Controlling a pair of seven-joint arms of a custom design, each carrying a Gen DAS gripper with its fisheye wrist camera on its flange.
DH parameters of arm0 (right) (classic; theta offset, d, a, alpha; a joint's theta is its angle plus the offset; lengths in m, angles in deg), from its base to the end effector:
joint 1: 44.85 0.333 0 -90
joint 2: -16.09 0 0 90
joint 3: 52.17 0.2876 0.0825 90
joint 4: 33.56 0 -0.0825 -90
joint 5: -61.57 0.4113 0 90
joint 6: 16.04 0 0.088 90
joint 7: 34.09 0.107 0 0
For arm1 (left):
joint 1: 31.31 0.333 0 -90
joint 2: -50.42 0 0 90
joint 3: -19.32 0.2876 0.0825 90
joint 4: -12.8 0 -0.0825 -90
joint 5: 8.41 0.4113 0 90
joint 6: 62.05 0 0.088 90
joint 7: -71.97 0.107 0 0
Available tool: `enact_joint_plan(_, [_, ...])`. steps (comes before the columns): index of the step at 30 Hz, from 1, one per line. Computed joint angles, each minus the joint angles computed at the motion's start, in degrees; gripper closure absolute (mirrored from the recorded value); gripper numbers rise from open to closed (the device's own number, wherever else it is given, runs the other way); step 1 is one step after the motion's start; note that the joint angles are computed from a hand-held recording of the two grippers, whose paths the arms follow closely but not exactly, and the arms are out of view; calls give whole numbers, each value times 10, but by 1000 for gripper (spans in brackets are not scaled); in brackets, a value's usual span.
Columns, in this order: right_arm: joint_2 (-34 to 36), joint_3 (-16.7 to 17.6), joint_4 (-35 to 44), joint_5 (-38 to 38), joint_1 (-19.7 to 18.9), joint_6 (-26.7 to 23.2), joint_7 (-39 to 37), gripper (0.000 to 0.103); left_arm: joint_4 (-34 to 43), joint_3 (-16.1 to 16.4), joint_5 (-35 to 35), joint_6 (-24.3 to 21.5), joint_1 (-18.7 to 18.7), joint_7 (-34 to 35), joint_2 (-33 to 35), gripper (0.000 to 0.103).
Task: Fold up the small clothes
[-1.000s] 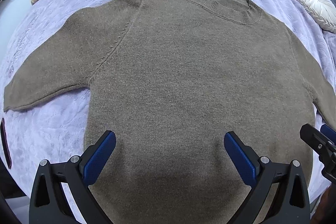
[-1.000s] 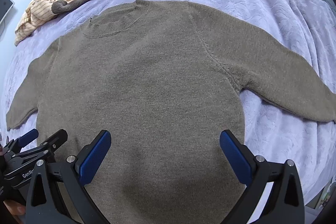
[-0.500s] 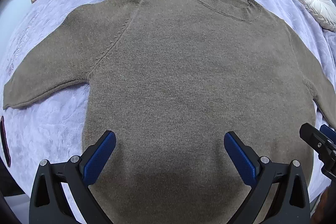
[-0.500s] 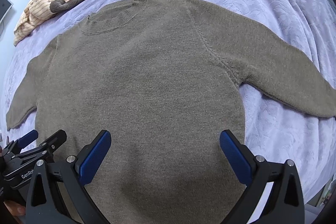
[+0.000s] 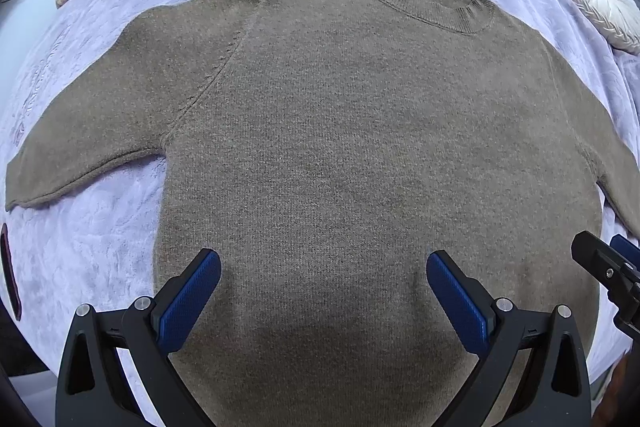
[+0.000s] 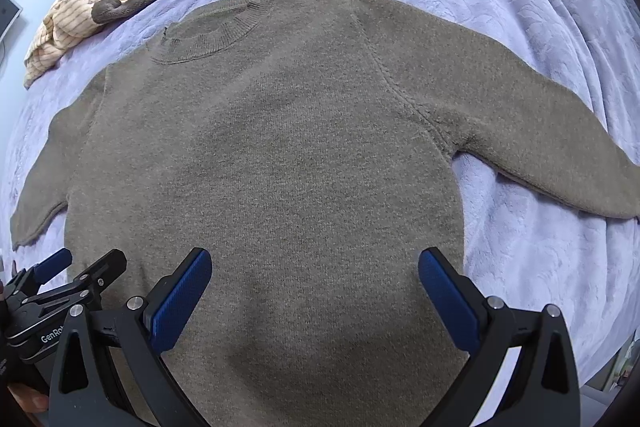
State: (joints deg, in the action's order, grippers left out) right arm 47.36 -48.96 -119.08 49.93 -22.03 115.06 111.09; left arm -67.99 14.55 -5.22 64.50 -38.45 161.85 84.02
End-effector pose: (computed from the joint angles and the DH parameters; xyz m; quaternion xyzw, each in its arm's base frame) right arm 0.6661 0.3132 0.3431 -0.5443 0.8266 -0.0796 0.1190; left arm 0.7316 -0.1412 0.3473 -0.6234 0.7745 -0.0820 0.0687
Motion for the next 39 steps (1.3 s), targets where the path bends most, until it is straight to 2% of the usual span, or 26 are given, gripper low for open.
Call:
enact_joint_plan(25, [-13,-1,-14,-4,0,-8,23,0,46,0,5,-25,-13,5,29,0])
enact_joint_plan(39, [23,0,32,8,-2,-16,-2,0,84,2,-2,-44,-1,-4,52,0])
